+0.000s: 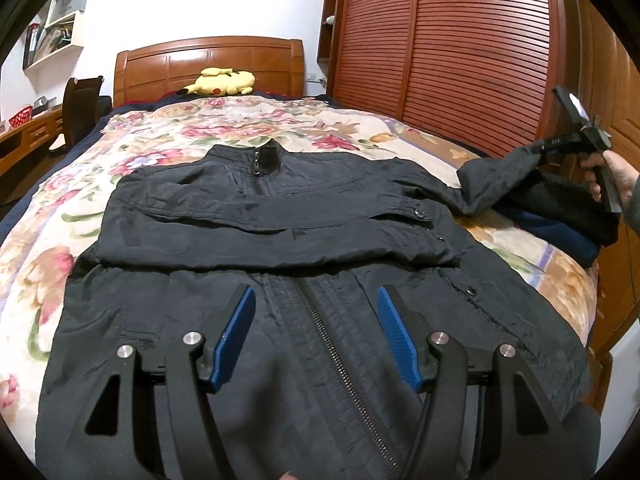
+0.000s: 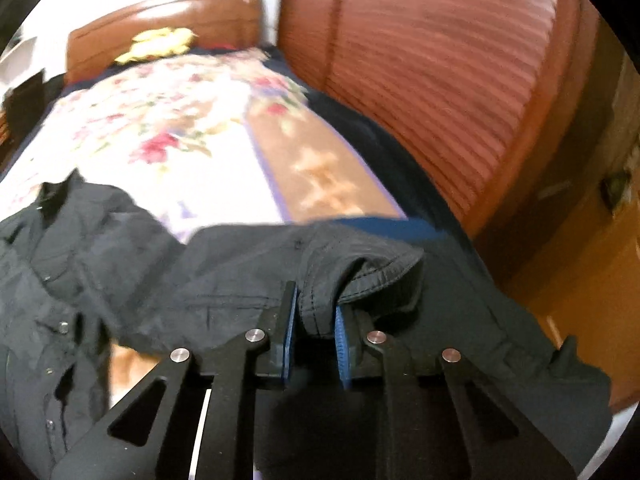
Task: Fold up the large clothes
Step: 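Close the right gripper on the sleeve cuff and lift it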
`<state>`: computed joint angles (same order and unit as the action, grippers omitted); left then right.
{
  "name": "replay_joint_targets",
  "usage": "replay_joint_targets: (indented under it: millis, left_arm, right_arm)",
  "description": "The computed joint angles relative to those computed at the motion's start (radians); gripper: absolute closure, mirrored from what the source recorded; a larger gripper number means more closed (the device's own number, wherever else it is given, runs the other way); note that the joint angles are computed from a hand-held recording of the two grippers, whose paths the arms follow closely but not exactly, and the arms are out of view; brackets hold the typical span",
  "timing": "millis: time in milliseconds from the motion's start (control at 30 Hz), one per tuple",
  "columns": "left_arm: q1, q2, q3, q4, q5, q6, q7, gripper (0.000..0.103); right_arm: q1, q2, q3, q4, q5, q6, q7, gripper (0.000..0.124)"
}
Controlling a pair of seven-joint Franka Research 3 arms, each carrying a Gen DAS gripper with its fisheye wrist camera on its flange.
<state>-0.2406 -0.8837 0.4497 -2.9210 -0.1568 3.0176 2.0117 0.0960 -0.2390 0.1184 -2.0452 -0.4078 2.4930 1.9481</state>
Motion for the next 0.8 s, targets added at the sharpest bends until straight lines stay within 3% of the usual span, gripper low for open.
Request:
replay_joint_targets:
  millis: [200,567,800]
  left_arm:
    - [0.02,-0.015,0.011,0.001,-0.002,-0.008,0.007,0.04]
    - [0.07,-0.047,0.016,-0.004,-0.004,-0.023,0.026,0.04]
    - [0.085,-0.054,0.031,0.001,-0.01,-0.028,0.04,0.04]
  right_arm:
    - [0.053,-0.024,0.046,0.001,0.006,0.068,-0.035,0.11]
    - [0.182,0.06,0.128,0.079,-0.025,0.135,-0.073,0.111]
    - [0.28,0.142,0.123,0.119,-0.025,0.195,-0.086,0.111]
